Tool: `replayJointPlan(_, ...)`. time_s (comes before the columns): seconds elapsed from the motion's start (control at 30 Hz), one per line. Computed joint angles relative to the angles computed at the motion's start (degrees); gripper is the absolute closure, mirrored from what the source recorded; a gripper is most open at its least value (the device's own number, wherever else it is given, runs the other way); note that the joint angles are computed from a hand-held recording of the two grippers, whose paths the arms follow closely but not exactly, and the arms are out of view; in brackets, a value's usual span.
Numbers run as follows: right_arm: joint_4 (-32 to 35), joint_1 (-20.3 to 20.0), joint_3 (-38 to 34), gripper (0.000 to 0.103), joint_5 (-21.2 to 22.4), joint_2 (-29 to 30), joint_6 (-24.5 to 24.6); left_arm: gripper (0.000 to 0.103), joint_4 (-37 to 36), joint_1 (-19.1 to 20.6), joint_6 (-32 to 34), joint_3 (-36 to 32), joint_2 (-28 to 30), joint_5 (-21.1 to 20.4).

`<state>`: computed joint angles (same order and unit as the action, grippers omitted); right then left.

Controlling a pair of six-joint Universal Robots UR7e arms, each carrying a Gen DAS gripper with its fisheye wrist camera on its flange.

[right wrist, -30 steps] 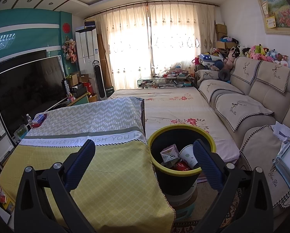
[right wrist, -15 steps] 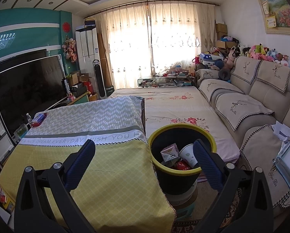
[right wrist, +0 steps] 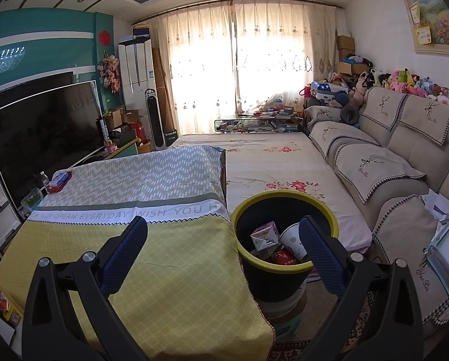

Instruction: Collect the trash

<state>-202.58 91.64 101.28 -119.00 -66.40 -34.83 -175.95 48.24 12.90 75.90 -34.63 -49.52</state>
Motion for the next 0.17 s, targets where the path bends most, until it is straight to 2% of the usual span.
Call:
replayJointPlan(0.07,3.2,-0.1,-2.3,0.007,0.6,1.0,0.1,0.005,4.0,1.4,0.4,-4.4,2.0,0.0)
replayJointPlan(0.17,7.1,0.5,-8.8,0.007,-0.3,5.6,-2.1,0.005,9.2,3.8,2.3,-15.1,8.0,3.7)
